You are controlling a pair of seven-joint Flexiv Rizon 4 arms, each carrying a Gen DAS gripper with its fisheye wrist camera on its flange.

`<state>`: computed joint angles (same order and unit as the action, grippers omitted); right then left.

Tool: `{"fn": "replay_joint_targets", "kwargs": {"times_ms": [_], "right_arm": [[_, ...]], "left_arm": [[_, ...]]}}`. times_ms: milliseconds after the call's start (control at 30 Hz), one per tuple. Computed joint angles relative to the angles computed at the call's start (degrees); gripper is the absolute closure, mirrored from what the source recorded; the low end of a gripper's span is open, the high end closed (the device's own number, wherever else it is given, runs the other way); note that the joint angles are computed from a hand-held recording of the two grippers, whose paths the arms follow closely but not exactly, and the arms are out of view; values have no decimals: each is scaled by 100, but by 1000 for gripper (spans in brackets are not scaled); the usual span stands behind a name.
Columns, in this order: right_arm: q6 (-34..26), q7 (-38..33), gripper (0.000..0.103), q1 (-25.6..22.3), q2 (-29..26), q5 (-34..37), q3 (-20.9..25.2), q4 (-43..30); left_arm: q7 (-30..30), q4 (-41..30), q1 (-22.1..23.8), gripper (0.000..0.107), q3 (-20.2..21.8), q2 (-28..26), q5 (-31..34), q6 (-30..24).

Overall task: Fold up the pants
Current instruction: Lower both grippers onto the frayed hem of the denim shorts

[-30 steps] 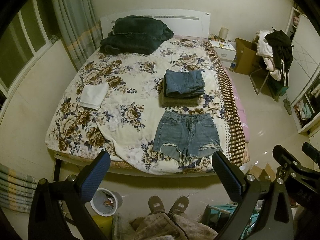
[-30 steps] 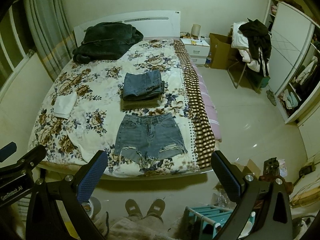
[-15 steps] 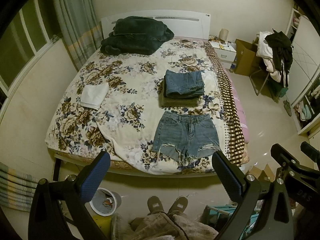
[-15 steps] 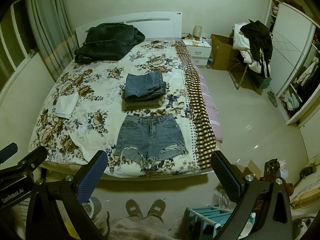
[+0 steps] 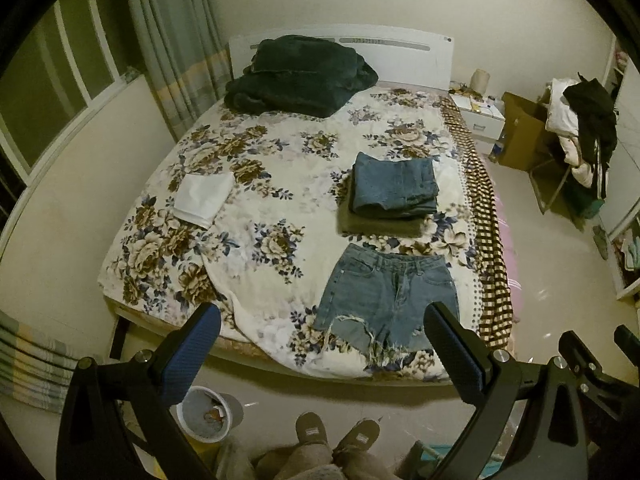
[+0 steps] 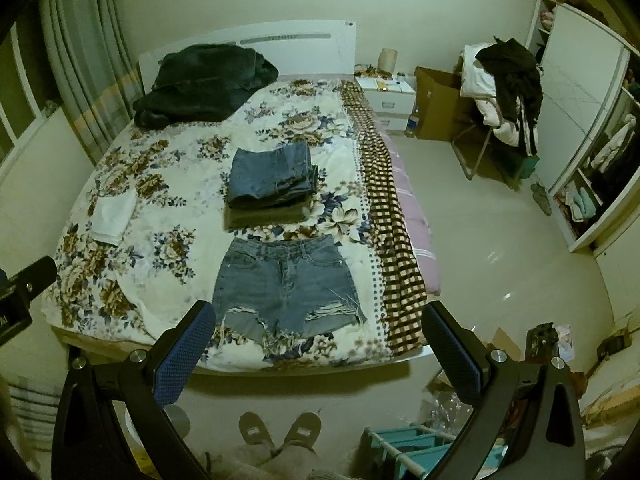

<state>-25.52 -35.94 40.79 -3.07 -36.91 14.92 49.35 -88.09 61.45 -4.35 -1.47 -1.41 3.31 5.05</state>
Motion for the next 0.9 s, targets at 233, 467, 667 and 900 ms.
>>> {"fn": "replay_joint_targets", "kwargs": {"times_ms": [233,467,667,900], "right_arm": [[1280,-264,0,-1147,313,905,-286,1332],[2543,-533,0,-1919,169,1396,-525,2312],[3099,-862,0,-2384,-361,2182,-792,2505],[3391,-1602,0,-2875,-982,2788,-1005,2625]], "left_arm": [[-55,-17,-192,4,-104,-586,241,116],[243,-281,-342,4,-88,-1438,20,102],[256,-643,-554,4,-26,-2193,-15,196],[-14,-806,-888,4,121,-2839,208,275]]}}
